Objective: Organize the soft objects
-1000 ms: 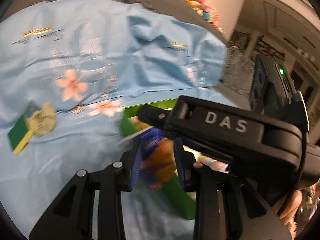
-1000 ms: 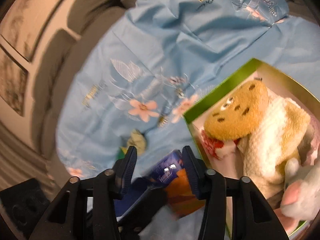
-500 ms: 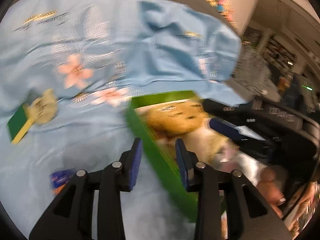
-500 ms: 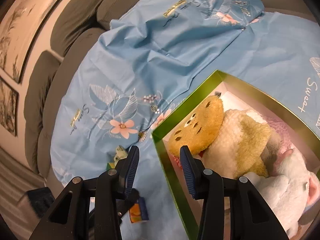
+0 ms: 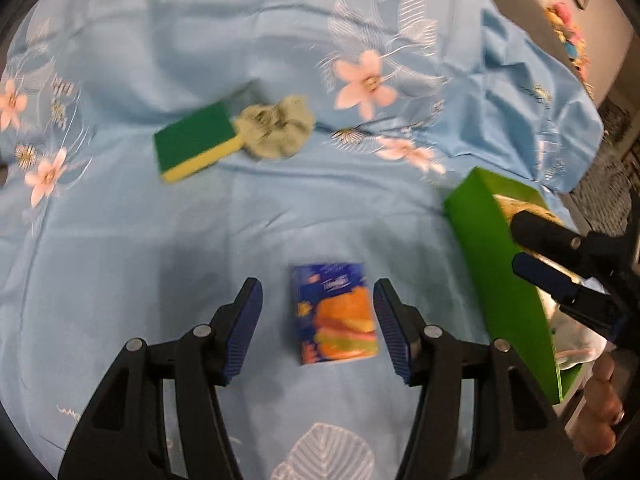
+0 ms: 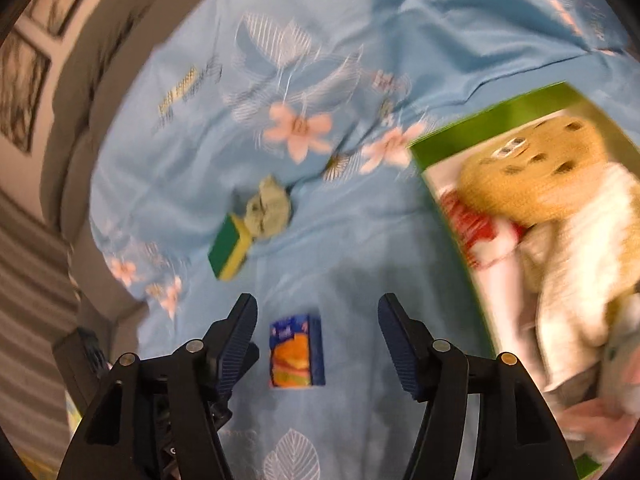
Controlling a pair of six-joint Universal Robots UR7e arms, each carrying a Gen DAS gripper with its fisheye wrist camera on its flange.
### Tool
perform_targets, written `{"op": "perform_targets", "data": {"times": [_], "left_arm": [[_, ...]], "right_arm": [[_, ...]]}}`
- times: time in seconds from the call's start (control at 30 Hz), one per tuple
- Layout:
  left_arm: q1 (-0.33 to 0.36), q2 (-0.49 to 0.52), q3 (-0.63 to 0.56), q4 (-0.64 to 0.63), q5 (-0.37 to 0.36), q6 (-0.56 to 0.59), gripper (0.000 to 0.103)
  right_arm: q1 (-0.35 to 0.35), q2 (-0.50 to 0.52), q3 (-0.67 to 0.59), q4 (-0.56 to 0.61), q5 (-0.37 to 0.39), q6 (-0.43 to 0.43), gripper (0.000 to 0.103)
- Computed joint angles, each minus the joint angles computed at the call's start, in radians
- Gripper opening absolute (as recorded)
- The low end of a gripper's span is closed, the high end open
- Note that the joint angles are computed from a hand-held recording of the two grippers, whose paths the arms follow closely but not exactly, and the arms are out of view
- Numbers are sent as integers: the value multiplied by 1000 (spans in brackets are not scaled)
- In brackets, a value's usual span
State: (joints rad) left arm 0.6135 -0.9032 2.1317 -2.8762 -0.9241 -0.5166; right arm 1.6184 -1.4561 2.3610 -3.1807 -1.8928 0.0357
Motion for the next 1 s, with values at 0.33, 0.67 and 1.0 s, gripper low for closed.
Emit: {"op": "perform_targets", "data": {"times": [0.33,0.67,1.0], "left_arm": [[58,30,30,-54,-89,-21,52],[81,68,19,-147,-178,33,31],[-5,69,-15,-209,-174,134,27]], "right_arm": [[-13,157,-67,98,16,25,65],[-41,231,-114,141,37,38,50],[23,88,-29,-54,-23,22,49]]}}
